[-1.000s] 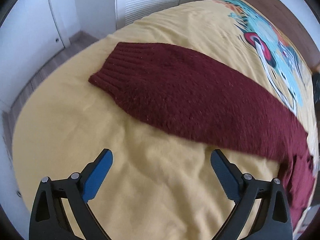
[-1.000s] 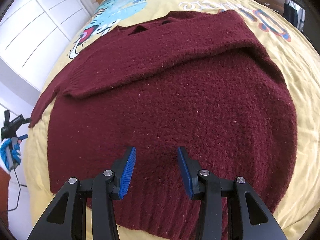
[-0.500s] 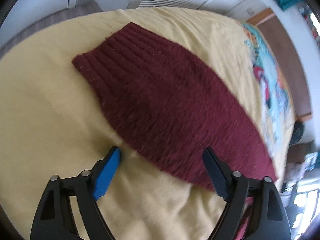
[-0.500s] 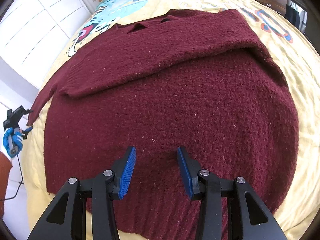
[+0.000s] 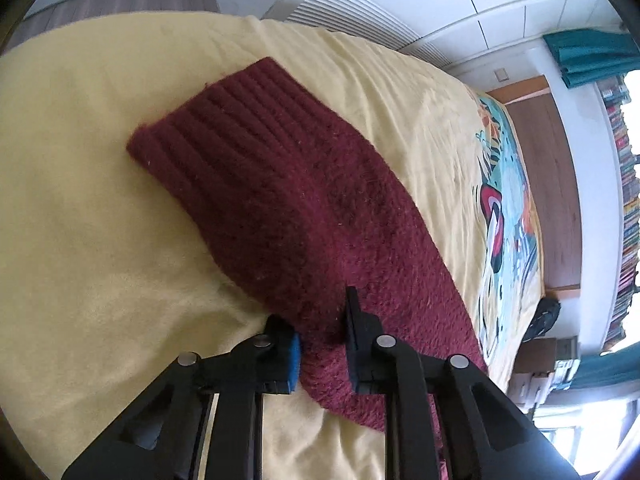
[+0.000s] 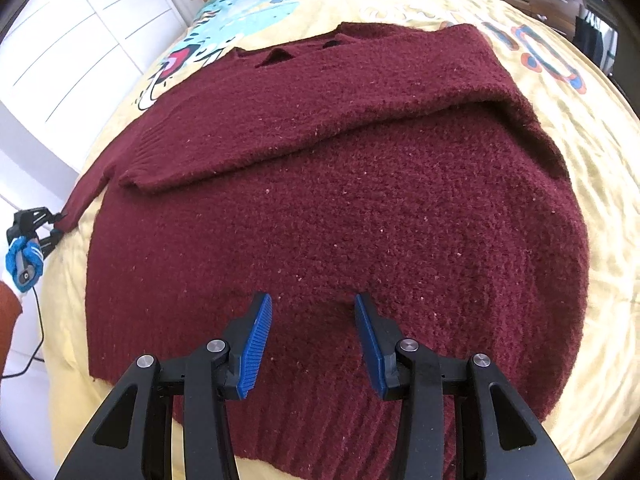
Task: Fold small clothes
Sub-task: 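Fold the held sleeve with the left tool across the sweater body and release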
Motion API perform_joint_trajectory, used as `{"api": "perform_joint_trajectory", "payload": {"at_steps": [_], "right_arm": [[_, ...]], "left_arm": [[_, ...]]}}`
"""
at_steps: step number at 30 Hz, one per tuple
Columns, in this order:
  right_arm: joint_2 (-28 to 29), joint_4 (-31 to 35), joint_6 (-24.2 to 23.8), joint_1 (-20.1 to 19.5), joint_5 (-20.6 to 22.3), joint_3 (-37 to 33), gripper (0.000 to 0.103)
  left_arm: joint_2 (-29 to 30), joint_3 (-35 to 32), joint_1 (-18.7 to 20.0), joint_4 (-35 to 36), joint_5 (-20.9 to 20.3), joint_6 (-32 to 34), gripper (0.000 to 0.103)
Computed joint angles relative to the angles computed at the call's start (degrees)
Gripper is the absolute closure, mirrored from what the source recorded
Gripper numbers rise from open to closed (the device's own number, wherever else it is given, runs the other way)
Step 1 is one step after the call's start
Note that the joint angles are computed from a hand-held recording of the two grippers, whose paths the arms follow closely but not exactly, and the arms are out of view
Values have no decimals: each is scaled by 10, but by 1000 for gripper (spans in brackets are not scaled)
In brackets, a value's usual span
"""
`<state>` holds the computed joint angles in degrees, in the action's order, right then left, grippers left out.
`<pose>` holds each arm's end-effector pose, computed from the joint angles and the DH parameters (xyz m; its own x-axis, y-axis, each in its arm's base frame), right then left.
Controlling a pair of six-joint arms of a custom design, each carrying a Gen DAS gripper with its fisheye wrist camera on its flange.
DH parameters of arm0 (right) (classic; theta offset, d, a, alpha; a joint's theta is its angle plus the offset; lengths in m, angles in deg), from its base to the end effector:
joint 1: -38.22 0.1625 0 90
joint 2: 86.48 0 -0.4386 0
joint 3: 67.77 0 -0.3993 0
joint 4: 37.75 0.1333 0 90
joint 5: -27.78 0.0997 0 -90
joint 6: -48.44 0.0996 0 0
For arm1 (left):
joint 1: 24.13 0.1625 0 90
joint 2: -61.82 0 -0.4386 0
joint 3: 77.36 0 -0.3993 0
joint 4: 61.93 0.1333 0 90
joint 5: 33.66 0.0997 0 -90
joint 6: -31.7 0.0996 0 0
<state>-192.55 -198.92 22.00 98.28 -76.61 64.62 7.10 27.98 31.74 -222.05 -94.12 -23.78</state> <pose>-0.0932 -0.3793 0.4088 -0.8308 0.2953 0.4718 -0.0180 0.8330 -0.5530 -0.2022 -0.6235 0.1635 -0.8962 -0.4435 0.0117 -0.3697 0.7321 -0.5721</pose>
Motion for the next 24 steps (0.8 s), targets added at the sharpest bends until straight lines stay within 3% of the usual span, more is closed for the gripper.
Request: {"api": "perform_joint_trajectory", "payload": {"at_steps": [5, 14, 24], "right_arm": [[-17, 5, -7, -8, 12, 5, 59], [-60, 18, -26, -36, 36, 17, 59], [-119, 53, -47, -100, 96, 26, 59]], "left_arm": [[16, -25, -17, 16, 14, 14, 91], [57, -87, -49, 39, 1, 31, 92], [113, -157, -93, 61, -23, 45, 92]]}}
